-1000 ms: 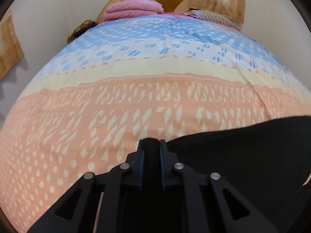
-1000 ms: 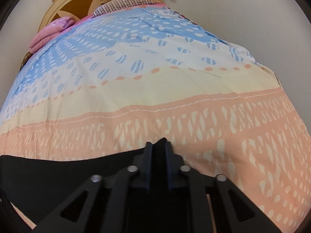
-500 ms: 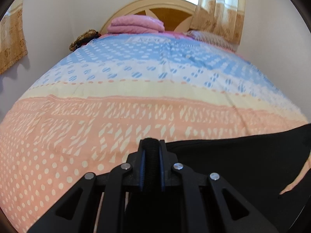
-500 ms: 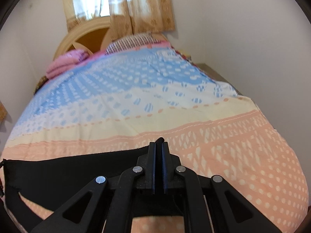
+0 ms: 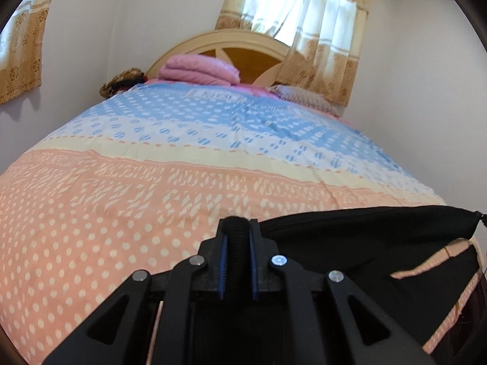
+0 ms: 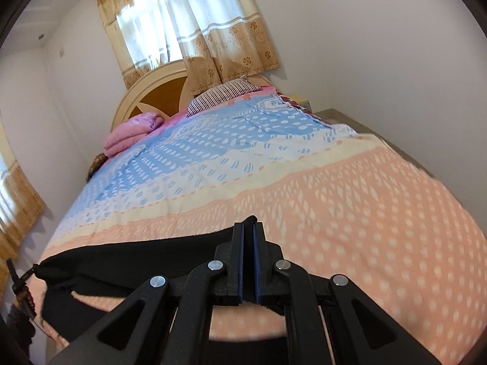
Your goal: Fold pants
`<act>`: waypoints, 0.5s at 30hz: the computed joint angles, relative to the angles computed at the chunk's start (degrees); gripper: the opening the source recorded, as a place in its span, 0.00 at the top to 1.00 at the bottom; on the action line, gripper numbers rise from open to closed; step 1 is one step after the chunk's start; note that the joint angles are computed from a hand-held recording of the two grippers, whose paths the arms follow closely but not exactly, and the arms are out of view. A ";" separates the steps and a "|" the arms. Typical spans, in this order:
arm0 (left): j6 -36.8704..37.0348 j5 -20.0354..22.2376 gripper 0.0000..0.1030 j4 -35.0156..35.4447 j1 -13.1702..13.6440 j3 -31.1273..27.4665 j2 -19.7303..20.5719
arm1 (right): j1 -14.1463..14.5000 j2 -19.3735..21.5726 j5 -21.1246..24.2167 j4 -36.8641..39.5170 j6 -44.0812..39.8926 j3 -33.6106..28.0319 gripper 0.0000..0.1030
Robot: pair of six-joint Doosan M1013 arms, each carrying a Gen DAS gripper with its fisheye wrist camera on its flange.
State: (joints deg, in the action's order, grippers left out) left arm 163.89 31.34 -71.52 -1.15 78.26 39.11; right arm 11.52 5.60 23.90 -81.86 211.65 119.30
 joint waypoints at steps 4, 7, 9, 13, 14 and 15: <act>9.03 1.14 0.88 -7.68 1.00 4.22 -1.80 | 1.34 -1.61 0.28 -1.74 3.95 2.90 0.95; 13.15 2.10 0.88 -11.42 1.73 7.12 -2.66 | 2.50 -2.55 0.54 -0.78 5.05 4.97 0.95; 15.32 2.52 0.88 -12.84 2.24 8.83 -2.98 | 3.26 -3.02 0.76 -0.28 5.92 6.28 0.95; 17.87 2.69 0.87 -14.66 3.11 11.47 -3.16 | 4.01 -3.56 0.30 2.50 5.29 8.50 0.95; 17.99 2.55 0.87 -13.96 3.18 11.84 -3.10 | 4.36 -3.41 0.91 4.51 2.96 8.61 0.95; 18.69 2.44 0.87 -13.89 3.26 12.26 -3.09 | 4.63 -3.29 1.11 6.11 1.22 8.76 0.95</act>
